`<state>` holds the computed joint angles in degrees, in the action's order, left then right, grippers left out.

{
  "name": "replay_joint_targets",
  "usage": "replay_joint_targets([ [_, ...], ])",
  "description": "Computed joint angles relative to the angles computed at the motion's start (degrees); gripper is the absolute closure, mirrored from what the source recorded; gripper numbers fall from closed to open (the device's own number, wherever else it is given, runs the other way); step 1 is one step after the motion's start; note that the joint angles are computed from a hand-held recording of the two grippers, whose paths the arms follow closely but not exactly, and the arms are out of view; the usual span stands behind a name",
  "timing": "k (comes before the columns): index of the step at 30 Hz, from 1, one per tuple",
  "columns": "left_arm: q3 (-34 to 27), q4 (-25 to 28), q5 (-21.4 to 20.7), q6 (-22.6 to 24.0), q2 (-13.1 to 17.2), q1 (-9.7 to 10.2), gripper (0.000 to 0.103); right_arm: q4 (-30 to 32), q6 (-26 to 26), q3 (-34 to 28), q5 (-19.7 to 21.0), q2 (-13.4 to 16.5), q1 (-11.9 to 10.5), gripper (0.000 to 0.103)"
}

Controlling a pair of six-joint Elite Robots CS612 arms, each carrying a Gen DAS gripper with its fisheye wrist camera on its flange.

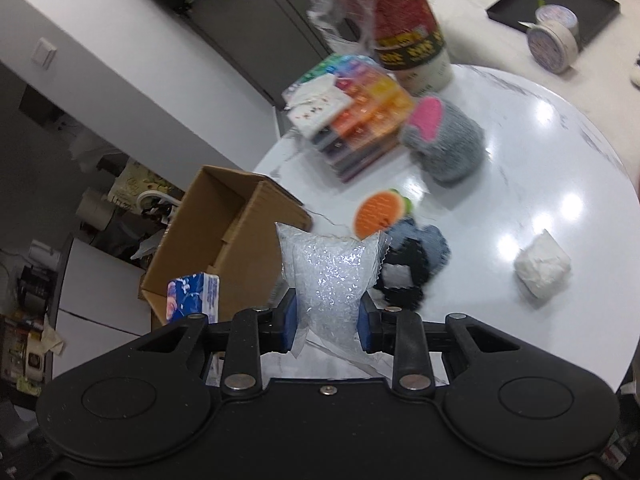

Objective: Organize soft objects
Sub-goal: 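Carry both items to the cardboard box and release them inside with both tools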

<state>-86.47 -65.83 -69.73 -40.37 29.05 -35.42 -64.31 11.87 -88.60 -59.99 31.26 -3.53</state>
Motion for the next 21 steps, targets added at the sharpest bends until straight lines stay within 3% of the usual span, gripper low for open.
replay_joint_targets([
  [8, -0.08, -0.11, 2.34, 0.22, -0.72, 1.42, 0.051, -2.78, -3.02, 1.95, 0.65, -1.38, 1.52, 0.074],
  [21, 1.68, -0.36, 2.34, -1.19, -1.43, 4.74, 0.052, -5.50, -3.05, 5.53, 1.80, -2.96, 3.55, 0.074],
])
